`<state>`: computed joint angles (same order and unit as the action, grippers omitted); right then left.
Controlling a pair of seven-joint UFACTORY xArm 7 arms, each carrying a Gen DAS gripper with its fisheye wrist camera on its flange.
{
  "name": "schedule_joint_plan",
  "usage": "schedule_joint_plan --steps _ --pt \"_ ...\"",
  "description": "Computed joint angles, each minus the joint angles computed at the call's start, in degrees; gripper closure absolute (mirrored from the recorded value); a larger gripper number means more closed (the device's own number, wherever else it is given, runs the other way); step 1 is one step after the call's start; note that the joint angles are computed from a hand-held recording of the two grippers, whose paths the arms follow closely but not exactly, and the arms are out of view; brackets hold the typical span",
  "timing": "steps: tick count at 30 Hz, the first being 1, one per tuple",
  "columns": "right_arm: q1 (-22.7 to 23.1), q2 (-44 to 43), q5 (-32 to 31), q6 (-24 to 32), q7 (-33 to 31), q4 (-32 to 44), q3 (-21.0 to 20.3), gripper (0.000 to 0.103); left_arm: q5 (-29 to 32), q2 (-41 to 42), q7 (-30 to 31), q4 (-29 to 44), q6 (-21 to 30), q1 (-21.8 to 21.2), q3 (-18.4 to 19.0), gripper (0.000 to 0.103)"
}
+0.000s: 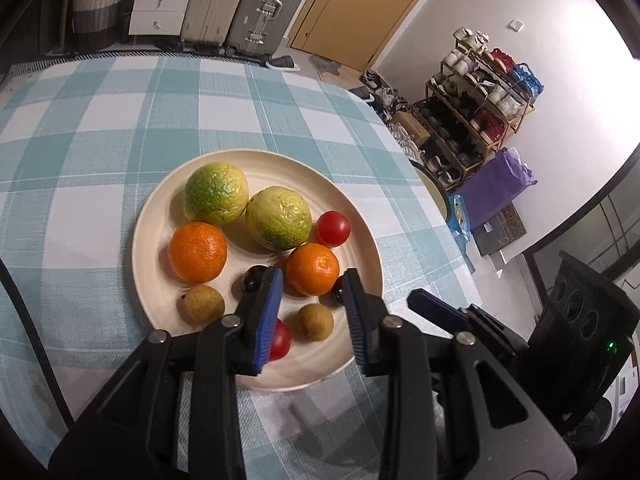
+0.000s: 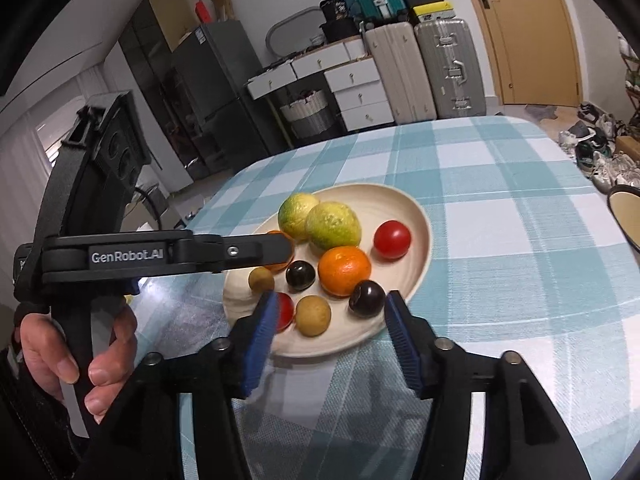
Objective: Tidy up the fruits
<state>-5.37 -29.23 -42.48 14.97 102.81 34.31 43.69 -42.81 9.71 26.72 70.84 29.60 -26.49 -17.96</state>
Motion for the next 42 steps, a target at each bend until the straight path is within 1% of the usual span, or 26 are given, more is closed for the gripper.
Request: schedule_joint_plan --steps 3,5,10,11,13,14,15,19,20,23,25,26,27,28,30,33,34,35,36,39,42 --pt "1.78 -1.95 1.05 2.14 -0.12 -0.28 -0.48 0.041 -0.99 -2.59 0.47 -2.36 -1.37 -0.02 0.07 0.07" --pt "3.01 -3.14 1.74 4.21 -0.39 -0.12 -0.68 0.037 -1.31 -4.17 0.77 -3.82 -2.1 -0.31 0.36 0.068" --pt "3.33 -7.16 1.55 8.17 0.73 0.62 0.81 0.022 -0.85 -9.31 0.53 -8.59 -5.34 -1.74 1.53 0.067" --pt "3.22 -7.78 1.43 8.82 0.94 0.88 1.22 0.021 -0.9 -10.28 0.65 -9.44 -5.94 -2.07 1.82 0.065" --pt "2.76 -8.99 1.05 9.71 1.39 1.47 2.13 0.018 -0.44 -11.98 0.2 -10.85 -6.82 -2.69 2.52 0.054" --pt "2.51 -9.37 1.06 10.49 1.47 1.94 2.65 0.016 0.29 -12.96 -0.58 -11.75 -7.6 -2.94 2.83 0.045" --pt "2.33 -9.82 1.06 11.14 1.58 2.31 3.1 0.015 1.78 -14.06 -2.03 -12.88 -8.82 -3.13 3.04 0.04" --pt "1.38 -10.79 0.86 13.24 0.98 4.38 4.44 0.009 5.15 -17.4 -5.73 -15.99 -11.72 -4.18 4.37 0.036" --pt "1.13 -11.1 0.61 13.28 0.72 4.76 4.56 0.008 6.08 -18.05 -6.8 -16.59 -12.5 -4.36 4.63 0.033" --pt "-0.37 -12.17 0.14 14.93 0.1 6.57 6.02 0.004 9.17 -20.62 -9.76 -19.31 -17.1 -4.93 4.96 0.021" --pt "-1.77 -13.09 -0.29 15.52 -0.03 7.71 7.2 0.003 12.18 -22.52 -12.22 -21.56 -20.92 -5.04 4.92 0.021" --pt "-2.36 -13.49 -0.23 16.02 -0.23 8.25 7.86 0.003 15.09 -23.52 -15.06 -22.77 -22.86 -3.85 3.94 0.02" --pt "-2.97 -13.93 -0.15 16.51 -0.45 8.71 8.54 0.001 16.27 -24.39 -16.19 -23.71 -24.13 -3.88 4.11 0.019" --pt "-4.25 -14.34 -0.16 18.37 -0.91 9.87 10.17 0.001 16.91 -25.19 -16.84 -24.5 -25.16 -4.38 4.75 0.019" --pt "-5.94 -14.76 0.32 21.54 -2.65 11.8 12.49 0.001 20.0 -26.64 -20.22 -25.87 -26.55 -2.82 3.94 0.016" --pt "-8.23 -16.36 0.45 22.49 -4.76 13.31 14.93 0.001 24.62 -28.81 -24.75 -27.68 -27.76 0.4 1.94 0.01" --pt "-9.11 -17.14 0.83 23.17 -5.52 13.88 15.85 0.001 25.6 -29.42 -25.88 -28.21 -28.17 0.89 1.78 0.009" --pt "-10.0 -18.16 1.16 23.74 -6.09 14.36 16.73 0.001 25.59 -29.96 -25.87 -28.64 -28.16 -0.53 3.26 0.005" --pt "-10.54 -19.2 1.61 23.95 -6.5 14.5 17.25 0.0 25.41 -30.58 -25.85 -29.18 -28.08 -2.1 4.98 0.004" --pt "-12.94 -21.99 3.27 25.47 -7.76 15.57 19.24 0.0 28.43 -32.24 -28.83 -30.74 -29.11 -0.37 4.22 0.003" --pt "-14.12 -22.9 5.45 25.92 -10.32 16.05 19.97 0.0 32.01 -33.7 -31.8 -32.5 -31.01 2.85 2.23 0.001"
